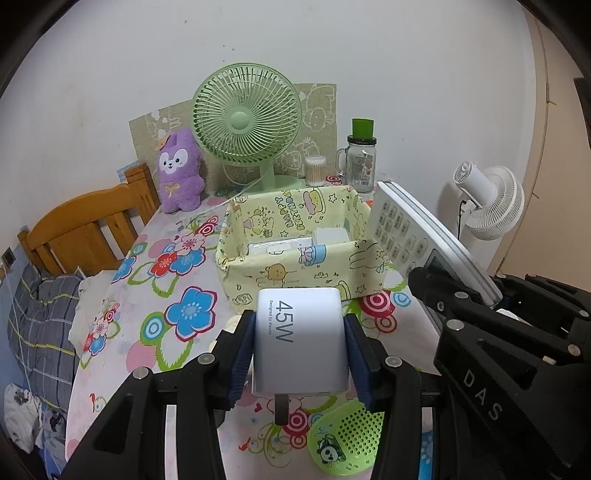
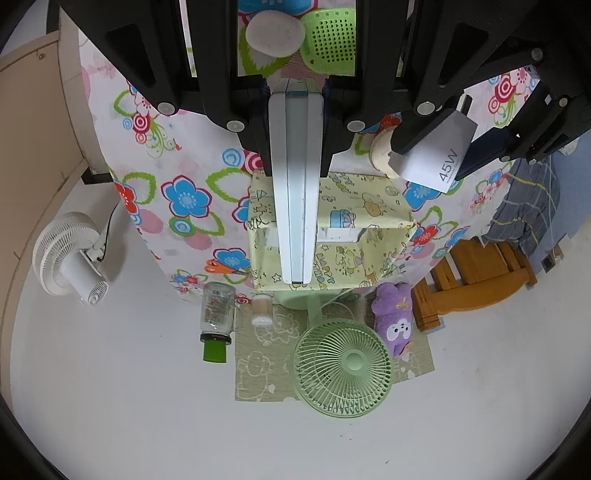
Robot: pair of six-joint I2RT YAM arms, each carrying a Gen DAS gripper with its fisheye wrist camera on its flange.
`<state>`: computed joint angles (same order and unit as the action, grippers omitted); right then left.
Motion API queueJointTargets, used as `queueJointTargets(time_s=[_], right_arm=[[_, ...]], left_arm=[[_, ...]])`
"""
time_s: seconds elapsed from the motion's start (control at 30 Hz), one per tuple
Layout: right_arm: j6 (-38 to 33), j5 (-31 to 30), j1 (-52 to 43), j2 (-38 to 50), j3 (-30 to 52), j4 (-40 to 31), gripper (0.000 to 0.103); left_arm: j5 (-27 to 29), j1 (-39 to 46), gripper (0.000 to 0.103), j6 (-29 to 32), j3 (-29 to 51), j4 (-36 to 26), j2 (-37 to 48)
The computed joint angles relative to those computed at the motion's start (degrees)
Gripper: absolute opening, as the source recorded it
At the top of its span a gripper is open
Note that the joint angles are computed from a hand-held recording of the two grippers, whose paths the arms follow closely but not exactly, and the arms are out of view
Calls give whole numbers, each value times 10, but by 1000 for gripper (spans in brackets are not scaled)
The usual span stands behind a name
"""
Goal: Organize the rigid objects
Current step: 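Lift and carry the charger with the left tool while the right tool carries the remote to the box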
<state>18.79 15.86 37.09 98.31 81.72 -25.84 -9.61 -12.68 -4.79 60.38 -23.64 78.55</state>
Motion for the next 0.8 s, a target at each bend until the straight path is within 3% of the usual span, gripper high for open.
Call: queueJointTargets(time_s=[0.8], right_arm=[[-29, -36, -42, 136, 180, -49, 23]], left_arm=[[25, 38, 48, 28, 126, 0, 129]])
